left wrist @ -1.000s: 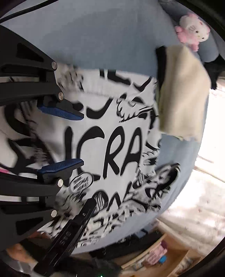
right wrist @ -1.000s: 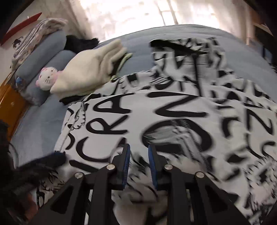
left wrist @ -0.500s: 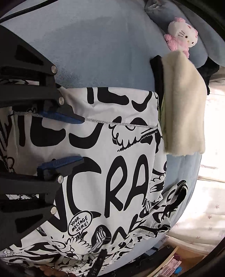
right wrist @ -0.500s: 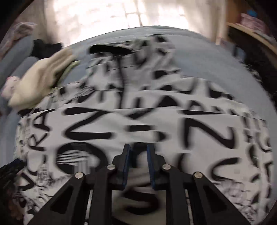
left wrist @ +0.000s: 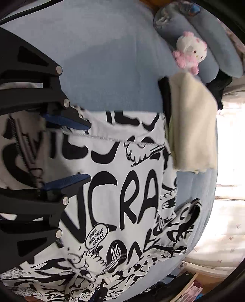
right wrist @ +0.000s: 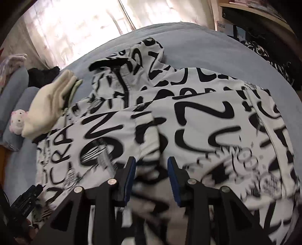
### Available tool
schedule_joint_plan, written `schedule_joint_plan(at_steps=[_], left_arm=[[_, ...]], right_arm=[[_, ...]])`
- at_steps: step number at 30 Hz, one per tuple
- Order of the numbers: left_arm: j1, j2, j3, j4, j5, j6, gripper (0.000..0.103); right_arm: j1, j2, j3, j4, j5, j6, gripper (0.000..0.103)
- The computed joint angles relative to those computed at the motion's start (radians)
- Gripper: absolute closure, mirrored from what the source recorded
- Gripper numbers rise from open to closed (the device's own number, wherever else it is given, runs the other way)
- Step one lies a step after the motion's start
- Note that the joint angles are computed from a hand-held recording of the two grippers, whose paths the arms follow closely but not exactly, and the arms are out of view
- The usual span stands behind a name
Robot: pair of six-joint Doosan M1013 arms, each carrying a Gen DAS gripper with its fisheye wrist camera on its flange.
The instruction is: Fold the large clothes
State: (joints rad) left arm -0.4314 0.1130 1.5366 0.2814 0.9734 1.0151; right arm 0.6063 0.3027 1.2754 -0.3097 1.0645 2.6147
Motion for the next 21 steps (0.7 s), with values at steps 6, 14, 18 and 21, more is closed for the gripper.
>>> schedule_joint_plan(at_steps=[6,14,18,21], left_arm=[[-0.016,-0.069,0.026,0.003,0.015,-0.040,0.054],[-0.058,-0.159,0.060,0.016,0.048,-0.085,0.048],[-0.084,-0.202,0.079,0.024,0.062,-0.100,0.047],[-0.106,-0.235,0.096,0.040,0.068,-0.111,0.046]], right_arm=[[0.066,-0.037,0.001,-0.084,0.046,0.041,0.068],[0.134,-0.092,0.022,-0.162,0.080,0.117,0.068],[0.163,-0.122,0.043,-0.181,0.076,0.150,0.068],[0.187,-0.140,0.054,-0.203,0.087,0.171,0.068]])
